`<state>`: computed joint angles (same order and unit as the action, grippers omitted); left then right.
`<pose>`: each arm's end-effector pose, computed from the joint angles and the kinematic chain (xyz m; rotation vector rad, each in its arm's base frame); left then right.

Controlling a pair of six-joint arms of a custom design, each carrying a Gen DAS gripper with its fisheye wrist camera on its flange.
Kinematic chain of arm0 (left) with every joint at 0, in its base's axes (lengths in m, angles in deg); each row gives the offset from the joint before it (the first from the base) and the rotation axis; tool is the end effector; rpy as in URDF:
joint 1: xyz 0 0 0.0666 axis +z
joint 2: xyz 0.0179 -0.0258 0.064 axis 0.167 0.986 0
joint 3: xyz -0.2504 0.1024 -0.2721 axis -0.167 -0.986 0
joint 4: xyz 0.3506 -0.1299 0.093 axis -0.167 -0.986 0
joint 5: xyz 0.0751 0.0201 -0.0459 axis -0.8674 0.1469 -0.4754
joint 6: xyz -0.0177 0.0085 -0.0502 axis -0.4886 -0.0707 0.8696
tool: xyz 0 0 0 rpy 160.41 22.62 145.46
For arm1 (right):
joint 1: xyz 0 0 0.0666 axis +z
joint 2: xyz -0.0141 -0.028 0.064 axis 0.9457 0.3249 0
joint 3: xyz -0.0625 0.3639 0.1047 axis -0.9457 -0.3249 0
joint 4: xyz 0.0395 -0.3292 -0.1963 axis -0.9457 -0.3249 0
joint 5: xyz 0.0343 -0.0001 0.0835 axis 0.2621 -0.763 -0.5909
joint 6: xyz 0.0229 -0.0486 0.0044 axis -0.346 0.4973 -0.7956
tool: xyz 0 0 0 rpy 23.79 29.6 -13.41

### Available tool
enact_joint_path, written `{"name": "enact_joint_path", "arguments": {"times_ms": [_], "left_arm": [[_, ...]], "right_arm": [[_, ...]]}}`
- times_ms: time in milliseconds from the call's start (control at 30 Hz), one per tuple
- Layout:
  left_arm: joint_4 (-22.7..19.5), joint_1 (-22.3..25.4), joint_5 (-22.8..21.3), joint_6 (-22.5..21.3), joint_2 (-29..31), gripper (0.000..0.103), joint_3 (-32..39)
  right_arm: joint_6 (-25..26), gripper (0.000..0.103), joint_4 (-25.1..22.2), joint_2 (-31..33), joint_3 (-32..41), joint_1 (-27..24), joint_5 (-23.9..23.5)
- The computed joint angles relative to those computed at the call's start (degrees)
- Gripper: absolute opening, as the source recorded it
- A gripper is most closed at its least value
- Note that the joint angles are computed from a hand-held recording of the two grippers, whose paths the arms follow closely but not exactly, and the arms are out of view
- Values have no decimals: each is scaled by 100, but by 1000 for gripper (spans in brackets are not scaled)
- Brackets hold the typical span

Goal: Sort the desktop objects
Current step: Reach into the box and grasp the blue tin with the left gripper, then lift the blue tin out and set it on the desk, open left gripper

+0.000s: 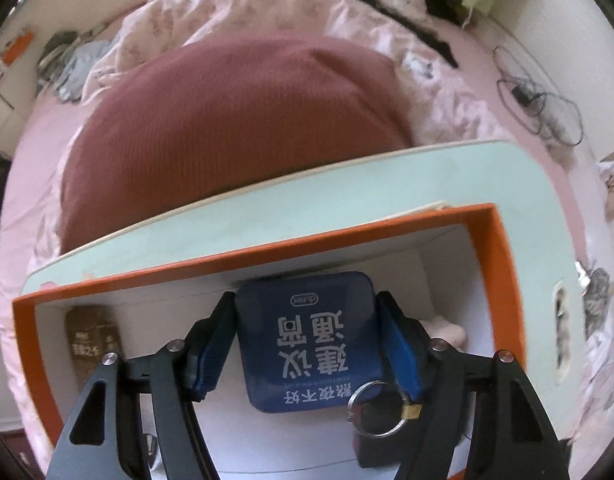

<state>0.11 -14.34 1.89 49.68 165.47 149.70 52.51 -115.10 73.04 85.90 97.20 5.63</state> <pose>0.5609 -0.2450 0.3432 -0.0835 2.8892 0.0183 0.4012 0.1992 0.3084 -0.6703 2.3359 0.2556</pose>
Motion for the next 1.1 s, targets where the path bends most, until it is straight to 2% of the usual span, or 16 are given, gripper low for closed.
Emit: {"name": "enact_joint_path", "arguments": {"times_ms": [133, 267, 367, 500, 600, 733, 800, 867, 1000, 1100], "left_arm": [[-135, 78, -34, -100, 35, 69, 13], [33, 109, -82, -312, -65, 67, -144], [379, 120, -183, -425, -323, 67, -456], [1258, 142, 164, -480, -1169, 66, -1198], [1958, 49, 175, -547, -2026, 66, -1851], [2687, -85, 185, -491, -3166, 66, -2750], [2867, -188, 139, -445, -3700, 66, -3259], [2855, -251, 57, -451, -3979, 66, -3597], [3044, -310, -429, 61, -4535, 66, -4617], [3276, -200, -165, 309, -4614, 66, -5107]], "right_arm": [[-1, 103, -2, -1, 1, 0, -4], [-2, 103, -3, -2, 3, 2, -4], [-2, 103, -5, -3, 4, 1, -7], [-5, 103, -5, -6, 3, 4, -4], [-5, 103, -6, -4, 6, 3, -5], [-2, 103, -6, -2, 7, 0, -8], [-2, 103, -6, -2, 7, 0, -8], [0, 103, -8, -1, 10, -1, -7], [1, 103, -9, 0, 13, -3, -11], [4, 103, -12, 2, 17, -5, -13]]}}
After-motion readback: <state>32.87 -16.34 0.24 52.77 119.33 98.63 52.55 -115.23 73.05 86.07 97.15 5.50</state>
